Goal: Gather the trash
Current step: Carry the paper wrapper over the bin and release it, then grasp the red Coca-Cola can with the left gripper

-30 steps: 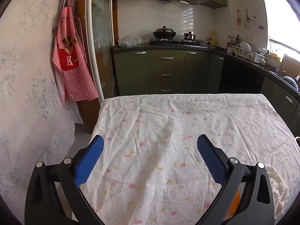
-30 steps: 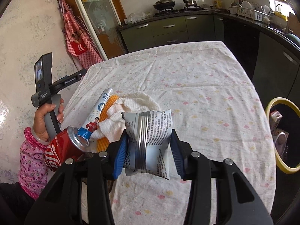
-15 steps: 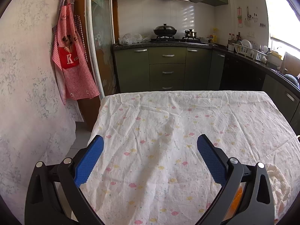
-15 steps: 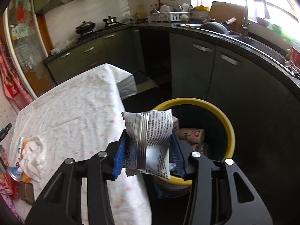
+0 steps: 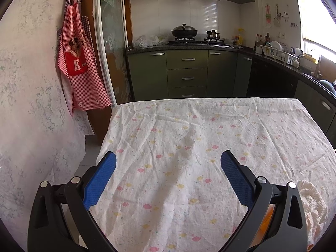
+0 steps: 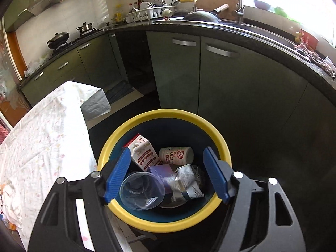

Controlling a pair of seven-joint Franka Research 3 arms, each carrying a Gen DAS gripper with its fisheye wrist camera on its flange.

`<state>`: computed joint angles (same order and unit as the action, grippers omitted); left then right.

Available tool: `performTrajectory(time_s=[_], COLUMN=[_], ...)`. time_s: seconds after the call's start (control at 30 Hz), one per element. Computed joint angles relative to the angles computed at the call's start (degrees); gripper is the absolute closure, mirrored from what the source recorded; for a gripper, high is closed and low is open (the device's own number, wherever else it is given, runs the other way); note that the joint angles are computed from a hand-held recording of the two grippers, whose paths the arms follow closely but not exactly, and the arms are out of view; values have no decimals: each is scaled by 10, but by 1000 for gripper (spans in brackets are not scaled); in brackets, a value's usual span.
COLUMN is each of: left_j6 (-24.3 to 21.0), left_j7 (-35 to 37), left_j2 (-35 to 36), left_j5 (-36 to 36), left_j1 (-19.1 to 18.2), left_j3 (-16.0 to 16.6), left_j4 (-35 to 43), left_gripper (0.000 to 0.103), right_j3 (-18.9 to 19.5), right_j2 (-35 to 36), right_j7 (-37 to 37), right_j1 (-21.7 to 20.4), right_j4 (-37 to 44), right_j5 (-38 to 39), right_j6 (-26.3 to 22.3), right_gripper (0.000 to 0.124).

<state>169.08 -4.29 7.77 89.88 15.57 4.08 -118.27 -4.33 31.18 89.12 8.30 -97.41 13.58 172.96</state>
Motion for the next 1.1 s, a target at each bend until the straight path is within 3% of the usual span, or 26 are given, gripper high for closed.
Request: performTrajectory(time_s=[0.2,0.47,0.63,0.83,0.97,1.03,1.1], left_j6=[-2,14,21,11,27,28,15], left_j7=[23,65,163,329,503,640,787], left_j2=[6,9,-9,-70,-127,-160,-196], left_j5=[-16,-46,-134,-276,-437,-567,-702], left_j1=[-3,-8,-11,-19,-32,-65,-128], left_j3=[-1,1,-4,-23,-32,-19,17], left_j4=[2,2,-18,-77,-142,-179,-214], left_gripper=[5,5,5,5,5,5,5], right_j3=[108,169,207,249,288,310,322], right_j2=[-62,-94,-92,-86,-82,-81,-83], right_j7=[-97,-181,-236,-307,-369,-404,-433], right_j1=[-68,-87,-108,-136,-170,-189,-200], right_j4=[-103,-143,-141,-140,-139,-139,-140], right_j5=[55,124,177,238,297,331,361], right_j6=[60,61,61,66,63,64,63], right_gripper=[51,49,48,48,48,48,48])
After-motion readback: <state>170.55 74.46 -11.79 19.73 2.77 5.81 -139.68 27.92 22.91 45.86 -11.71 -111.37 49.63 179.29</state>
